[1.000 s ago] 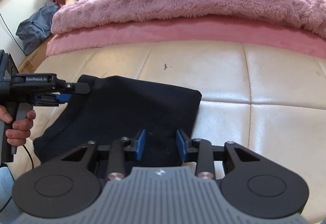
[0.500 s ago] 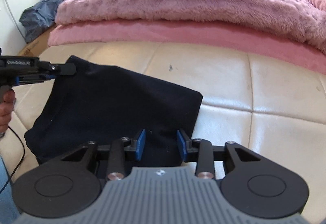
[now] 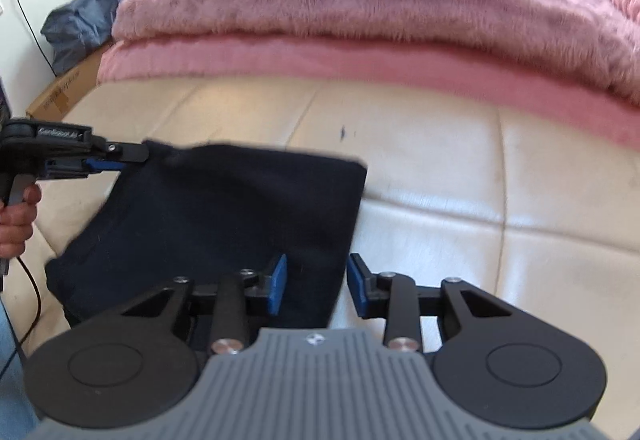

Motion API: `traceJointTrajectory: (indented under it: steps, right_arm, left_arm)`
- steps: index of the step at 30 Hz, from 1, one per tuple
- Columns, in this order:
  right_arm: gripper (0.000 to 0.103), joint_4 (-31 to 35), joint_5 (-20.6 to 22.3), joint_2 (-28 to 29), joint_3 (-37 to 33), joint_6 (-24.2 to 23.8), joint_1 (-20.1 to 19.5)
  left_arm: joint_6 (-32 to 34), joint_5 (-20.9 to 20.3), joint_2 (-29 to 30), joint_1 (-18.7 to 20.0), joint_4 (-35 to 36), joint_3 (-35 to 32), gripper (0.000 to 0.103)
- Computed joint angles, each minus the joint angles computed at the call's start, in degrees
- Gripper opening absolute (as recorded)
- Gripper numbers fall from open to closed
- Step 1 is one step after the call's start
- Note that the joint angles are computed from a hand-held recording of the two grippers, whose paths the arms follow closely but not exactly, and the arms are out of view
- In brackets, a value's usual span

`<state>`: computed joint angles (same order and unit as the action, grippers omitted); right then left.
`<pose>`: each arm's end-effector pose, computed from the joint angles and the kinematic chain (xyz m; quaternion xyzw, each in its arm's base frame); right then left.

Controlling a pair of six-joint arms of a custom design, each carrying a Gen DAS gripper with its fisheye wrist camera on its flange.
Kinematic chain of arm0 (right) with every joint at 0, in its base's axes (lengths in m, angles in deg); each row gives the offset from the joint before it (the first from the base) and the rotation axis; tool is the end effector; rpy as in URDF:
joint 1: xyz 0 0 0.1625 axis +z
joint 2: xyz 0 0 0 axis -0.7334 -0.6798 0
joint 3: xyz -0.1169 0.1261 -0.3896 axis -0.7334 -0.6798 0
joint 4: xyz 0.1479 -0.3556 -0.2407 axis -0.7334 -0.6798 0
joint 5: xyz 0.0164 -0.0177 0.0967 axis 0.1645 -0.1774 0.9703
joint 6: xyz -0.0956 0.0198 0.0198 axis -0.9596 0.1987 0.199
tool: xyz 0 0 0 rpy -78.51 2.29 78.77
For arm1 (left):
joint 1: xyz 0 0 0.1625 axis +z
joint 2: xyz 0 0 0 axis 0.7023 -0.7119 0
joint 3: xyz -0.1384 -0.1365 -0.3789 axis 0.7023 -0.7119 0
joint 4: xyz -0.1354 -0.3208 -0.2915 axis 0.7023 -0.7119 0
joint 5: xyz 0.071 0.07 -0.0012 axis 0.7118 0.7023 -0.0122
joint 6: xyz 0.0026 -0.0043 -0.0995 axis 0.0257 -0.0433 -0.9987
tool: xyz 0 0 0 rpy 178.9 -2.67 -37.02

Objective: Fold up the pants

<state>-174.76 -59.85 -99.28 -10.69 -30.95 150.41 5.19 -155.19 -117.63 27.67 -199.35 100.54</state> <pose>0.2802 -0.7940 0.1065 0.2229 -0.9204 0.2282 0.2262 -0.0730 -0.7892 0.3129 0.0579 0.9307 -0.3402 0.1214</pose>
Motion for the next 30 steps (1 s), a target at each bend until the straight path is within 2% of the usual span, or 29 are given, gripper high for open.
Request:
traceJointTrajectory:
  steps: [3, 5, 7, 10, 19, 20, 21, 22, 23, 24, 27, 30]
  right_arm:
    - [0.01, -1.3, -0.4, 1.7, -2.5, -1.7, 0.2]
    - [0.008, -1.5, -0.3, 3.3, -4.9, -2.9, 0.2]
    - [0.007, -1.9, -0.2, 5.4, -7.8, -4.0, 0.3]
    - [0.007, -1.2, -1.3, 8.4, -11.9, -5.3, 0.3]
    - [0.003, 1.4, -3.0, 11.1, -15.6, -5.6, -0.1]
    - [0.004, 1.6, -3.0, 11.0, -15.7, -5.3, 0.0]
    - [0.008, 1.5, -2.4, 10.5, -15.2, -4.6, 0.0]
    - [0.015, 1.1, -1.7, 9.8, -14.3, -3.5, -0.1]
    - [0.028, 1.0, -1.0, 8.9, -13.3, -1.8, -0.2]
    - [0.038, 0.6, 0.2, 7.7, -11.8, 0.5, -0.5]
    - [0.044, 0.7, 4.4, 3.9, -7.1, 7.8, -1.6]
    - [0.045, 1.6, 8.0, 0.6, -2.8, 16.1, -3.1]
  left_arm:
    - [3.5, -0.9, 0.0, -1.3, -2.2, 0.9, 0.023]
    - [5.7, -0.2, 1.0, -1.8, -1.0, 0.3, 0.023]
    - [5.6, 2.6, 2.4, -2.0, 0.0, -0.4, 0.021]
    - [3.5, 6.5, 3.6, -1.7, -0.1, -1.0, 0.006]
    - [2.5, 7.7, 3.2, -1.8, 0.8, -1.1, 0.006]
    - [2.8, 7.6, 2.7, -1.9, 0.1, -0.6, 0.016]
    - [3.2, 7.8, 2.4, -2.3, -0.6, -0.3, 0.032]
    - [4.1, 7.9, 1.8, -2.5, -1.3, 0.4, 0.042]
    - [4.8, 7.7, 1.2, -2.5, -1.8, 1.0, 0.059]
    - [5.1, 7.6, 0.6, -2.5, -2.0, 1.5, 0.066]
    - [1.4, 7.8, -0.9, -1.9, 1.1, 2.1, 0.069]
    - [-4.2, 6.2, -2.0, -0.6, 5.3, 2.2, 0.07]
